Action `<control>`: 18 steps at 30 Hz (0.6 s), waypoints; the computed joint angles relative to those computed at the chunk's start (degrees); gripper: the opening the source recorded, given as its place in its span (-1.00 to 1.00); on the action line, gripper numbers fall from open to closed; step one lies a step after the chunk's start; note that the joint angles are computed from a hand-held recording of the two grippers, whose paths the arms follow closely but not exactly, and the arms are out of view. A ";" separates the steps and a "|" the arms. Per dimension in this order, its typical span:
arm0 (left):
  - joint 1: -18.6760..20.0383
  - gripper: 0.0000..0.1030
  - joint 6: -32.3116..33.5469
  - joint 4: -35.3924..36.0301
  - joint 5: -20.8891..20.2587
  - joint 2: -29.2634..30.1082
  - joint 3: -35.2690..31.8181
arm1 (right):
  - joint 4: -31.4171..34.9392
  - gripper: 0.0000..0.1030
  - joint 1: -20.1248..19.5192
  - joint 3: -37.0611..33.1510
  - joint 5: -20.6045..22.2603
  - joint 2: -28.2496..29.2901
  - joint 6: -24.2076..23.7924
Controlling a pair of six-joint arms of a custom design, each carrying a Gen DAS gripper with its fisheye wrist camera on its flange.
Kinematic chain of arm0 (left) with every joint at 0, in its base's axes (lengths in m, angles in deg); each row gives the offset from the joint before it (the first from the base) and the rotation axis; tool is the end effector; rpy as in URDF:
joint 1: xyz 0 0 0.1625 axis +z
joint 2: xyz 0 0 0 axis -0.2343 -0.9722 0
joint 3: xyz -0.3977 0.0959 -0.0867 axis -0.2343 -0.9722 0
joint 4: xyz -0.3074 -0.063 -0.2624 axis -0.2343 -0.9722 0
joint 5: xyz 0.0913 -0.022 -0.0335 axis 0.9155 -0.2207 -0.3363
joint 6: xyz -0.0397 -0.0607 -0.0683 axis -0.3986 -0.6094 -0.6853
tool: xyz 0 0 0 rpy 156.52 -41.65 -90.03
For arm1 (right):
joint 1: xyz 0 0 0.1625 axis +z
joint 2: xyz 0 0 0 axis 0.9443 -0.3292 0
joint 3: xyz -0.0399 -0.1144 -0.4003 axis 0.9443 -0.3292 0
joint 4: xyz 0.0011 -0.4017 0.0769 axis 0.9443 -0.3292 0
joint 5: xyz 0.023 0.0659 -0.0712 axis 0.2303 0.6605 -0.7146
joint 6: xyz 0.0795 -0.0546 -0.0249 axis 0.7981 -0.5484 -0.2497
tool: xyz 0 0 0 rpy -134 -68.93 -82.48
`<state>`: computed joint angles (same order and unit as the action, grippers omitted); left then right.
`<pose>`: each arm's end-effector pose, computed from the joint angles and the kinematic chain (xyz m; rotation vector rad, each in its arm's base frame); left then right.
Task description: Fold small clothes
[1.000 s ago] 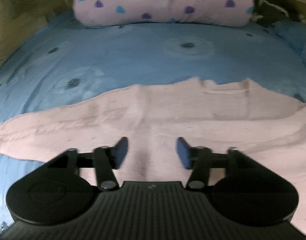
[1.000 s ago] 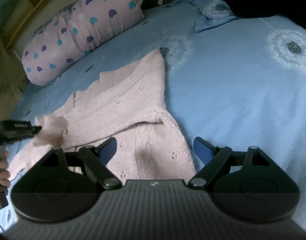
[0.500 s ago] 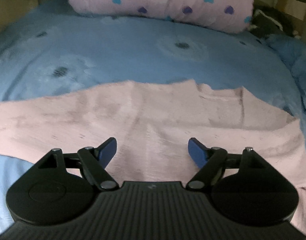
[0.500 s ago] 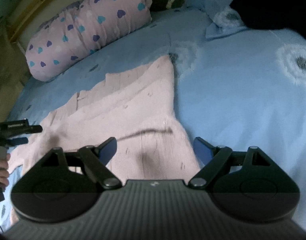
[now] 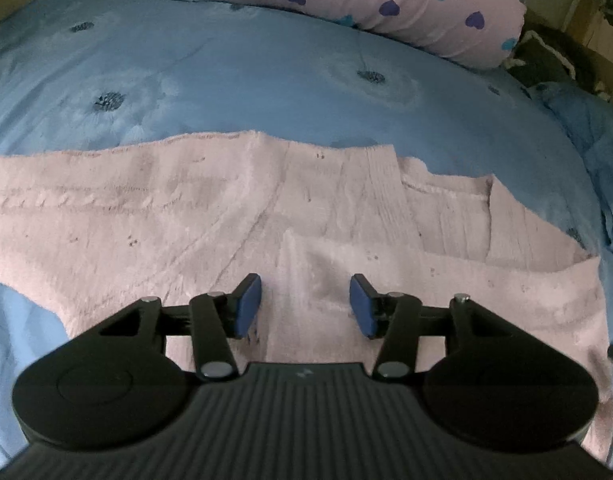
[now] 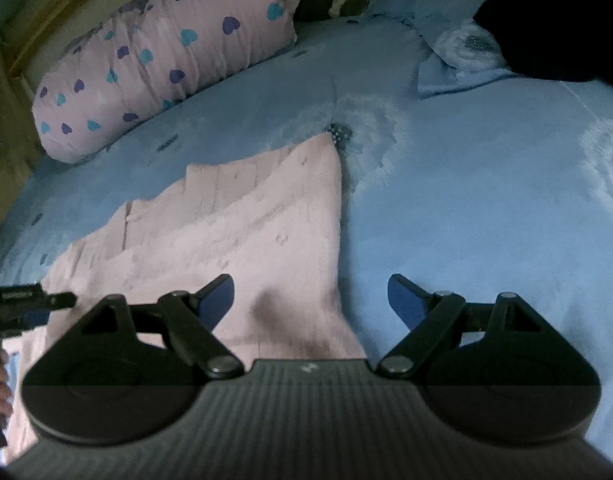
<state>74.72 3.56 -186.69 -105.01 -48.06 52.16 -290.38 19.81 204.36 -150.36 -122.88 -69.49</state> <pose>-0.1880 -0.7263 0.0861 0.6603 2.5189 -0.6418 0.0752 -0.5027 0.1938 -0.4200 -2.0211 1.4762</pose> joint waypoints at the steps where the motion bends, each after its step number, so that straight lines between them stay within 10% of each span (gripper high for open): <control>1: 0.11 0.09 0.19 0.39 -0.20 0.30 -0.60 | 0.83 0.65 -0.39 -1.20 0.16 -0.27 -1.49; 18: 1.44 0.18 1.50 -1.99 -1.47 2.98 -3.88 | 13.32 0.53 -4.59 -12.10 1.71 -0.57 -7.54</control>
<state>76.15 5.06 -188.68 -106.48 -45.08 48.28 -277.06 15.22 192.26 -148.65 -123.45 -77.02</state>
